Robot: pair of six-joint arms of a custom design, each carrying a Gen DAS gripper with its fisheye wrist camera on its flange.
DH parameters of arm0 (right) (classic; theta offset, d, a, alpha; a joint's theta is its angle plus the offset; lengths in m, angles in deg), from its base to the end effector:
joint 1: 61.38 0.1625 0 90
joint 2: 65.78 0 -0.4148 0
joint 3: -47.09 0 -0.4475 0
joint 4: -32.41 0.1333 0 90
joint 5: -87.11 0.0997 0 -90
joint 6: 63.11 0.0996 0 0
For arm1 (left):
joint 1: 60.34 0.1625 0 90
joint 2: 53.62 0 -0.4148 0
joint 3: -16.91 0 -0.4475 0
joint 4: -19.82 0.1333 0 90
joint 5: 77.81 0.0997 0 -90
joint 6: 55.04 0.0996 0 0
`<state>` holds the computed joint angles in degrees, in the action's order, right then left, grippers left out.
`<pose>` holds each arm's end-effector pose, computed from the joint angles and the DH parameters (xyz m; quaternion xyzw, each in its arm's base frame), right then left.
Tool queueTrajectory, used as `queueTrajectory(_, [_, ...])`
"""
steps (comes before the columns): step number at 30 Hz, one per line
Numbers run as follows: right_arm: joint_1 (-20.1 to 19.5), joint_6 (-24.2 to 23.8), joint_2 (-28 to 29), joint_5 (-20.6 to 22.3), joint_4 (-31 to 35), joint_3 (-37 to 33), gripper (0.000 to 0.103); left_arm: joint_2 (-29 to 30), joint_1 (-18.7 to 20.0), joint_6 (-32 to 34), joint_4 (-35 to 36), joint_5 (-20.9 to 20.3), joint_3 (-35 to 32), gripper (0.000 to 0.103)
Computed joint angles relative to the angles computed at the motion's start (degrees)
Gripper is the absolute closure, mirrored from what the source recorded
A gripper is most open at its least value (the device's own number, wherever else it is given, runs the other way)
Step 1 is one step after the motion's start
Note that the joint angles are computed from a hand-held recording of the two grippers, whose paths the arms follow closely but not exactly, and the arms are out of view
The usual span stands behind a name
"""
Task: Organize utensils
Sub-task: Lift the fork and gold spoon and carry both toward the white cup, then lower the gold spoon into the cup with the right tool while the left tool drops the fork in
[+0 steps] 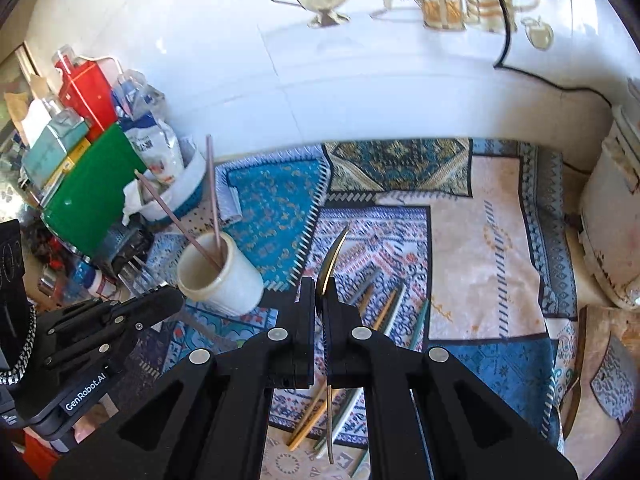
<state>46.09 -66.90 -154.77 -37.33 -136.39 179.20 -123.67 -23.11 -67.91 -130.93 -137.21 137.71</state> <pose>0.2124 -0.4184 0.2628 0.0786 -0.9104 0.3241 0.2449 -0.3168 -0.4718 0.1388 0.3062 0.9111 -0.2131 0.1753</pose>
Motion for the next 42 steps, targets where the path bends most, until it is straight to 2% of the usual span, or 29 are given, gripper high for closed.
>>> queueTrajectory(9, [3.3,-2.54,6.38,1.24,-4.24,-5.21,0.1,-3.61,-0.13,3.59,-1.9,2.61,-0.91,0.102])
queueTrajectory(18, [4.7,-4.3,13.69,2.79,-6.91,-11.43,0.1,-4.02,2.35,7.45,-3.55,2.57,-4.02,0.102])
queueTrajectory(30, [3.32,-4.33,22.08,5.57,-7.98,-18.87,0.1,-0.91,7.75,9.57,-3.06,-2.35,-9.08,0.102])
queueTrajectory(42, [1.02,-3.93,29.61,4.03,-10.78,-22.6,0.1,2.62,13.34,8.51,1.05,-6.9,-12.1,0.102])
